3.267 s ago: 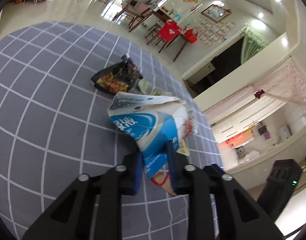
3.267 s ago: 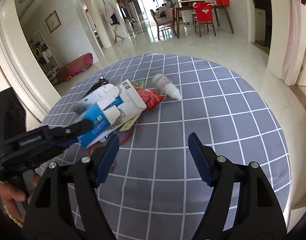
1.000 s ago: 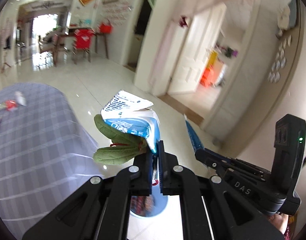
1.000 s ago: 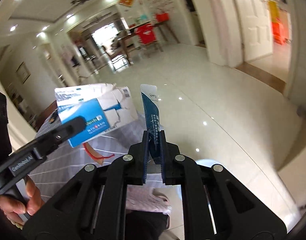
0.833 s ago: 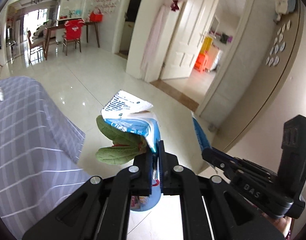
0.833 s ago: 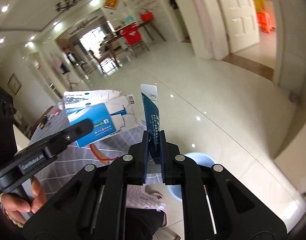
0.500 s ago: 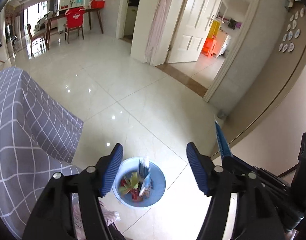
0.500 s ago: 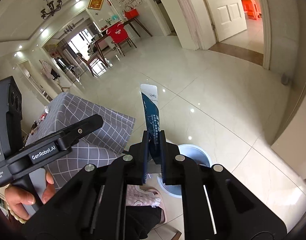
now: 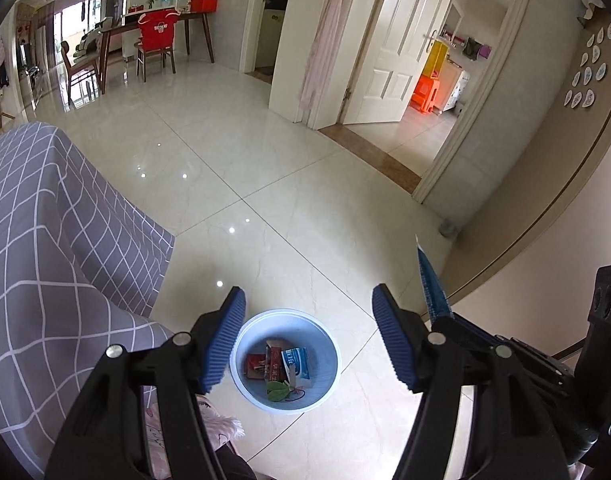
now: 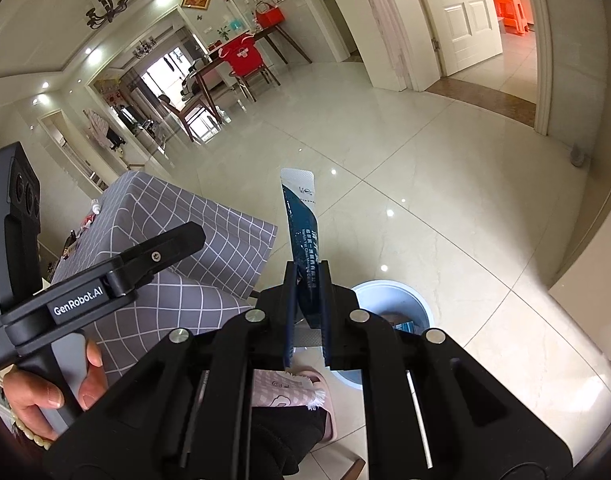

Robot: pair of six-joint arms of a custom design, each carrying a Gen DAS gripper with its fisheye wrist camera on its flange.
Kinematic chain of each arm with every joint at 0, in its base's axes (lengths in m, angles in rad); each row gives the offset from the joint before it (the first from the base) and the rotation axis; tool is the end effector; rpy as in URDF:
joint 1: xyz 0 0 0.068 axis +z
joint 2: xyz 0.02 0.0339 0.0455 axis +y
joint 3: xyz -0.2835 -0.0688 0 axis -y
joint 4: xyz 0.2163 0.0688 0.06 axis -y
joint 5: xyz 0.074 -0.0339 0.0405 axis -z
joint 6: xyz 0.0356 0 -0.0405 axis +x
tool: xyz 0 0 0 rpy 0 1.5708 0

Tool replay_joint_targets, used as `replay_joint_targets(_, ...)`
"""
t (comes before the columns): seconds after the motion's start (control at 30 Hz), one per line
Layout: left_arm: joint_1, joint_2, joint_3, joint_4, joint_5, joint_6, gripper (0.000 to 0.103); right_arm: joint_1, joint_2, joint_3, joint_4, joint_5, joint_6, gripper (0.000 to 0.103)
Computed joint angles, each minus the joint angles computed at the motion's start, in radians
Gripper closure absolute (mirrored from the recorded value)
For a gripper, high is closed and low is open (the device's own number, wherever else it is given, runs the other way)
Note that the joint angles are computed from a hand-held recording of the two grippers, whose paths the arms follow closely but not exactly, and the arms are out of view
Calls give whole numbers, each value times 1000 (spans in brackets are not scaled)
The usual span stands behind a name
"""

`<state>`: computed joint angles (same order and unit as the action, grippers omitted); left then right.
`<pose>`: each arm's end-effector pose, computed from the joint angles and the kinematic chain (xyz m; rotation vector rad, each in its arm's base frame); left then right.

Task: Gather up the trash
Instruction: 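Carry both items over the blue bucket and open both tools to drop them, then grasp the beige tag with purple string with the left tool while the right tool grasps the white bottle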

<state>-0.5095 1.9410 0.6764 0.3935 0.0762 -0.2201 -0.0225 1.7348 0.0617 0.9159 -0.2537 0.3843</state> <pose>0.2741 -0.1562 0.1059 0.3922 2.4520 -0.4116 0.1829 0.0048 0.0974 0.3472 2.3204 0.4755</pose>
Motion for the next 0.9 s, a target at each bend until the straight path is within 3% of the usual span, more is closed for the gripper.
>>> replay_joint_targets(0.3, 38, -21, -26, 18, 5, 4, 37, 4, 72, 22, 64, 6, 14, 90)
replay_joint_targets(0.33, 47, -26, -28, 17, 8, 8, 37, 4, 81, 30, 64, 13, 18, 81)
replay_joint_targets(0.4, 60, -31, -36, 22, 10, 14, 36, 3, 105, 44, 69, 23, 34, 52)
replay_joint_targets(0.43, 67, -35, -40, 23, 14, 16, 36, 5, 112, 43, 80, 34, 43, 46)
replay_joint_targets(0.57, 103, -61, -52, 17, 31, 31, 36, 25, 109, 58, 61, 53, 55, 46)
replay_joint_targets(0.9, 281, -187, -106, -27, 119, 113, 36, 242, -58, 172, -179, 180, 102, 46)
